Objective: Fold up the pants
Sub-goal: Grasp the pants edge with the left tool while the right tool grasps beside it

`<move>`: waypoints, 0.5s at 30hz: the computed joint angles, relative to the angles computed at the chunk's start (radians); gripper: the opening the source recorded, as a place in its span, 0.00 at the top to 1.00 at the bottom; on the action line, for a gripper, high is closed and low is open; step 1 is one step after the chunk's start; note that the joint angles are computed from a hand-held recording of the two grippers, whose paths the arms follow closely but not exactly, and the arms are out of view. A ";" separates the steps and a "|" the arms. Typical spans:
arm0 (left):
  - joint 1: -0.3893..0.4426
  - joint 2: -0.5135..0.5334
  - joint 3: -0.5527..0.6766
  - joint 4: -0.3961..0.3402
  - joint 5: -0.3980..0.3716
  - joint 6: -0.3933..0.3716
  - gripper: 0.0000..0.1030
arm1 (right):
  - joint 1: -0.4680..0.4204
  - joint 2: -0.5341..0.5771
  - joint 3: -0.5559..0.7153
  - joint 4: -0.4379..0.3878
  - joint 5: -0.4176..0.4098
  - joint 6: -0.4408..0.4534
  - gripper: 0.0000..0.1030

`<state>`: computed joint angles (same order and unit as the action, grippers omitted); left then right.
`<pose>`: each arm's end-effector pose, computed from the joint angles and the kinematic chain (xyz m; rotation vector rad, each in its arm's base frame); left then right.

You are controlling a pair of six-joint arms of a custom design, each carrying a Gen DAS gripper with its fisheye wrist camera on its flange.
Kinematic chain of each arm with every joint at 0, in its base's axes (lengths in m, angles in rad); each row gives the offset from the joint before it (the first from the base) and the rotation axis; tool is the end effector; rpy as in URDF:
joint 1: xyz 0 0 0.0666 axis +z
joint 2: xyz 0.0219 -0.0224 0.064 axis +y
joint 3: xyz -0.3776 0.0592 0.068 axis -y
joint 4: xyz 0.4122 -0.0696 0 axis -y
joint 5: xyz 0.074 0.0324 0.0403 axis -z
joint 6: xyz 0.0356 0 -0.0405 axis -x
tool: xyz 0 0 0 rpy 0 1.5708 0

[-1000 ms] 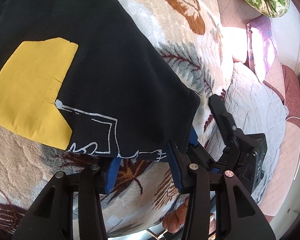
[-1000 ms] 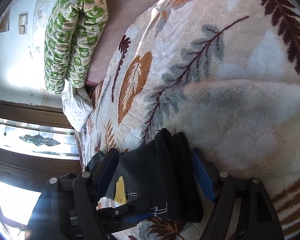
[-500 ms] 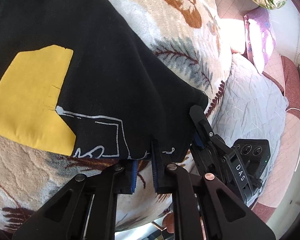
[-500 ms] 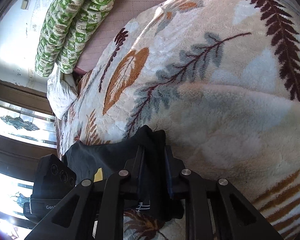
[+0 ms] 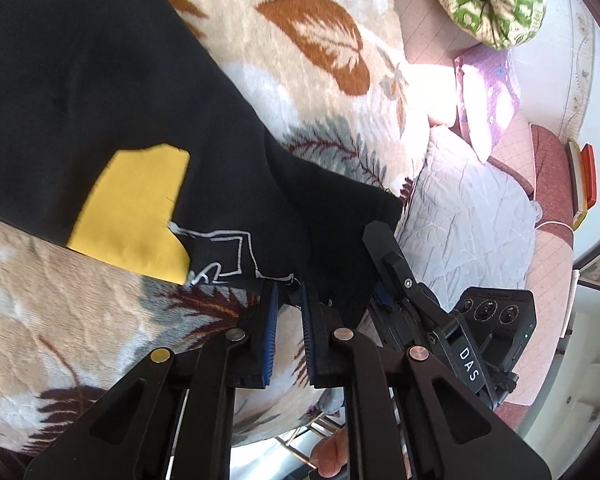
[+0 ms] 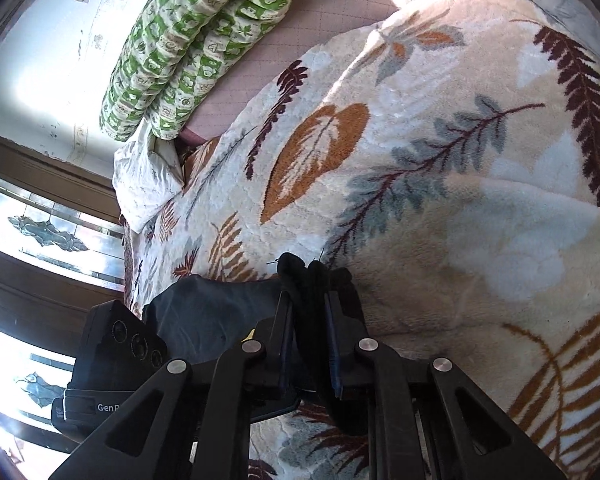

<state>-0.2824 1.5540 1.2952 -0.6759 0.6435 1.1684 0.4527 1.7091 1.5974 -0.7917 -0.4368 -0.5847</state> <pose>0.5152 -0.1721 0.3212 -0.9195 2.6526 -1.3056 0.5480 0.2829 0.3657 -0.0283 2.6194 0.9523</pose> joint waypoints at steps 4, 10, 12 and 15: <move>0.004 -0.003 -0.020 -0.002 0.034 -0.012 0.91 | 0.025 0.015 0.040 -0.035 0.067 0.003 0.85; -0.022 0.017 -0.018 0.013 0.054 -0.026 0.91 | -0.023 0.008 -0.020 -0.026 0.108 -0.053 0.82; -0.023 0.020 -0.015 0.012 0.062 -0.042 0.91 | -0.048 0.003 -0.059 0.010 0.046 -0.081 0.71; -0.018 0.013 -0.014 -0.005 0.049 -0.070 0.91 | -0.075 -0.016 -0.114 0.065 0.010 -0.071 0.35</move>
<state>-0.3007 1.5671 1.2817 -0.6811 0.6920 1.0984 0.3776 1.6931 1.4834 -0.7269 -0.4271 -0.6560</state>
